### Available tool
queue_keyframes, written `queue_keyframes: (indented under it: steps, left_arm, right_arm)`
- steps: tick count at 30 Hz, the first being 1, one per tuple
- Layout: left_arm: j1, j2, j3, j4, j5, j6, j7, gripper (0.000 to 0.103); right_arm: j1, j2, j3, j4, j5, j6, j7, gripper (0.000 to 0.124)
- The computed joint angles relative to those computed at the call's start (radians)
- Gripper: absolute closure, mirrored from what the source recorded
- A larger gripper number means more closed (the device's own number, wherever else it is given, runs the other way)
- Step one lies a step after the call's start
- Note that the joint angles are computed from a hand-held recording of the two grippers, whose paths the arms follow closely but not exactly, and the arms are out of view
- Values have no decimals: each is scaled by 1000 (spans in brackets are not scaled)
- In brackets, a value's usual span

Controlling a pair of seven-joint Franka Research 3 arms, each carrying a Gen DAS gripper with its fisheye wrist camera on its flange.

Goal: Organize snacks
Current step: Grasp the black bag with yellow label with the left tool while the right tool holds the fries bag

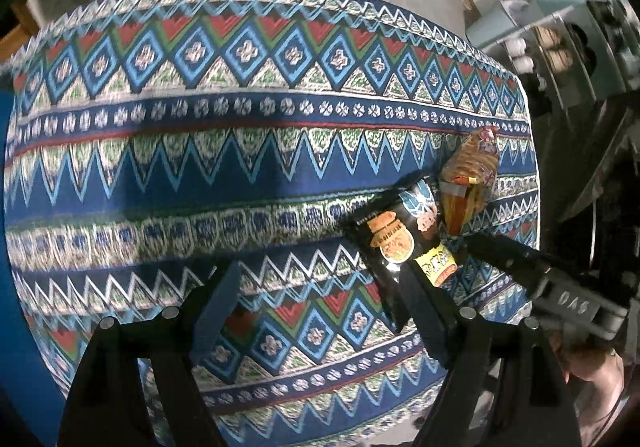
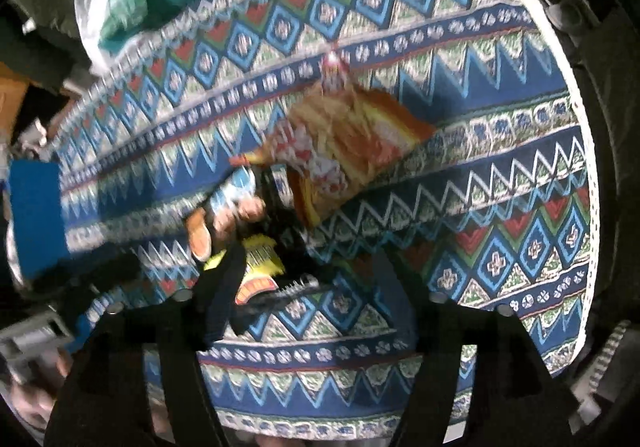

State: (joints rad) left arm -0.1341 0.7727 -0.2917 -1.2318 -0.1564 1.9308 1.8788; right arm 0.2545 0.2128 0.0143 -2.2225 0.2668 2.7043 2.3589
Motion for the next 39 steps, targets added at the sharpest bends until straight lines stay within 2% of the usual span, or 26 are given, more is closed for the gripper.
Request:
queue_keyframes:
  steps: [7, 10, 14, 18, 21, 24, 25, 27, 29, 34, 39]
  left_arm:
    - [-12, -3, 5, -6, -8, 54, -77, 20]
    - [-29, 37, 13, 59, 13, 45, -112, 20]
    - [-56, 108, 20, 173, 42, 19, -149, 20]
    - [-79, 172, 22, 275, 58, -23, -174, 20]
    - [-94, 203, 22, 319, 65, -48, -183, 20]
    - [-98, 213, 19, 330, 62, -65, -188, 20]
    - [-97, 211, 16, 326, 59, -70, -188, 20]
    - [-93, 200, 14, 304, 55, -68, -185, 20]
    - [-88, 189, 13, 285, 52, -67, -183, 20]
    - [-72, 146, 16, 216, 49, -42, -182, 20]
    - [-47, 91, 9, 135, 42, -24, -161, 20]
  right_arm:
    - [4, 27, -57, 37, -99, 20, 144, 48]
    - [-5, 33, -69, 27, -105, 46, 188, 48]
    - [2, 71, -90, 59, -137, 41, 279, 48]
    - [-6, 105, -93, 90, -141, 19, 306, 47]
    - [-19, 153, -80, 137, -120, -11, 290, 47]
    - [-42, 184, -56, 164, -76, -25, 223, 46]
    - [-34, 188, -63, 172, -89, -34, 213, 48]
    - [-46, 196, -47, 189, -79, -54, 142, 63]
    - [-48, 200, -38, 205, -80, -87, 79, 71]
    - [-10, 193, -38, 205, -101, -122, 32, 77]
    - [1, 187, -2, 177, -33, -77, 0, 77]
